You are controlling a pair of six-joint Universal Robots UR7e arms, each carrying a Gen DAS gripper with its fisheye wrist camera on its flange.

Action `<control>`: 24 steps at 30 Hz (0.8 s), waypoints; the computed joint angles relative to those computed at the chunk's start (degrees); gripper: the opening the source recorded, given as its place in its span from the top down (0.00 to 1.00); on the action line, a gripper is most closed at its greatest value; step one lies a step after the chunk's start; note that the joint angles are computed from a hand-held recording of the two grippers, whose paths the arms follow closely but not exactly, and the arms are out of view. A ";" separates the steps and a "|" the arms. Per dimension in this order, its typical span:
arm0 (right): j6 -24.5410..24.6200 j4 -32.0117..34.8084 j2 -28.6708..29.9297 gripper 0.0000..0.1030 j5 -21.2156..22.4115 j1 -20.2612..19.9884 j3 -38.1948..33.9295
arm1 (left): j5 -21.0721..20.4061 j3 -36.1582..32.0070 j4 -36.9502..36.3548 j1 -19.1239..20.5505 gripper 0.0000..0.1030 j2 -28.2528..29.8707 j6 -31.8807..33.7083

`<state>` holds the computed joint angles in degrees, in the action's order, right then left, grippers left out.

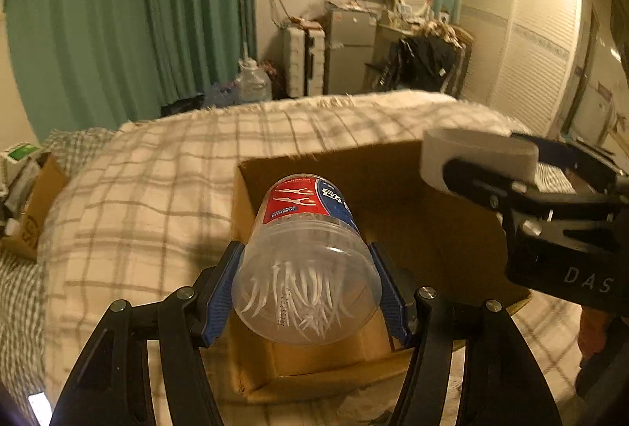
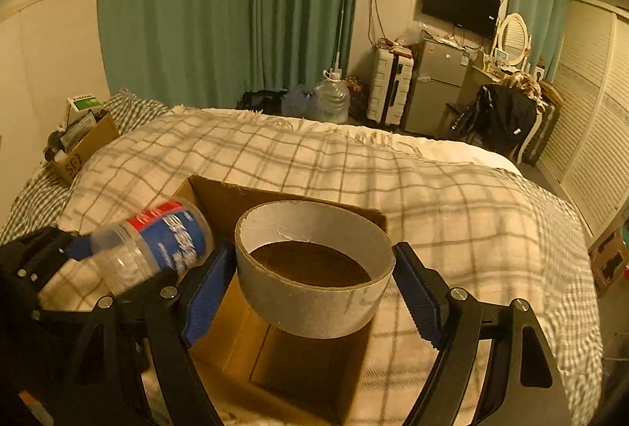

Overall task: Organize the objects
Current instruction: 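Lower the bottle with the left tool and tape roll with the right tool into the box, opening both, then grasp the white figurine with the left tool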

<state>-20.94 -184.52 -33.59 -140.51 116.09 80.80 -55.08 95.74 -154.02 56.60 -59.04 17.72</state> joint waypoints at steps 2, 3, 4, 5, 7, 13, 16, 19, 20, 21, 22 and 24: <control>-1.72 -4.91 0.41 0.20 1.79 -0.66 0.75 | -0.77 -0.54 0.83 0.48 0.37 0.58 0.60; -2.03 -5.85 0.33 0.20 2.62 -0.83 1.10 | -0.63 -0.51 0.50 0.57 0.36 0.68 0.85; -2.30 -6.74 0.16 0.19 3.80 -1.11 1.44 | -0.62 -0.40 0.19 0.58 0.35 0.63 1.08; -2.64 -7.57 -0.11 0.11 4.03 -1.16 1.84 | -0.80 -0.28 0.15 0.55 0.29 0.44 1.19; -3.38 -8.76 0.52 0.04 2.13 -0.21 1.20 | -0.56 0.35 0.26 0.05 0.11 -0.51 0.68; 0.13 -5.93 -4.93 0.02 0.00 2.86 6.19 | 2.56 4.69 1.73 -3.34 0.03 -6.96 0.22; 1.85 -4.58 -8.50 0.02 -1.07 5.24 10.15 | 5.34 6.80 5.04 -5.09 0.00 -11.03 -1.13; 1.84 -6.25 -10.48 0.00 -4.48 8.32 13.08 | 8.13 9.94 8.59 -6.95 0.00 -15.94 -4.22; 1.62 -6.92 -11.31 0.00 -5.09 9.51 14.40 | 8.37 10.38 9.06 -7.12 0.00 -16.82 -4.80; 1.76 -6.75 -11.87 0.00 -5.51 10.40 15.24 | 8.93 11.89 10.12 -7.82 0.00 -19.09 -6.21; 1.96 -6.38 -12.39 0.00 -5.82 11.09 16.01 | 9.19 12.82 10.42 -8.08 0.00 -20.43 -6.68; 2.32 -5.42 -13.44 0.00 -7.16 13.10 18.40 | 10.43 15.89 11.06 -9.03 0.00 -24.08 -8.29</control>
<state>-18.62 -189.94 -47.03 -147.66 129.19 99.20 -44.65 111.64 -142.97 47.58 -83.12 9.42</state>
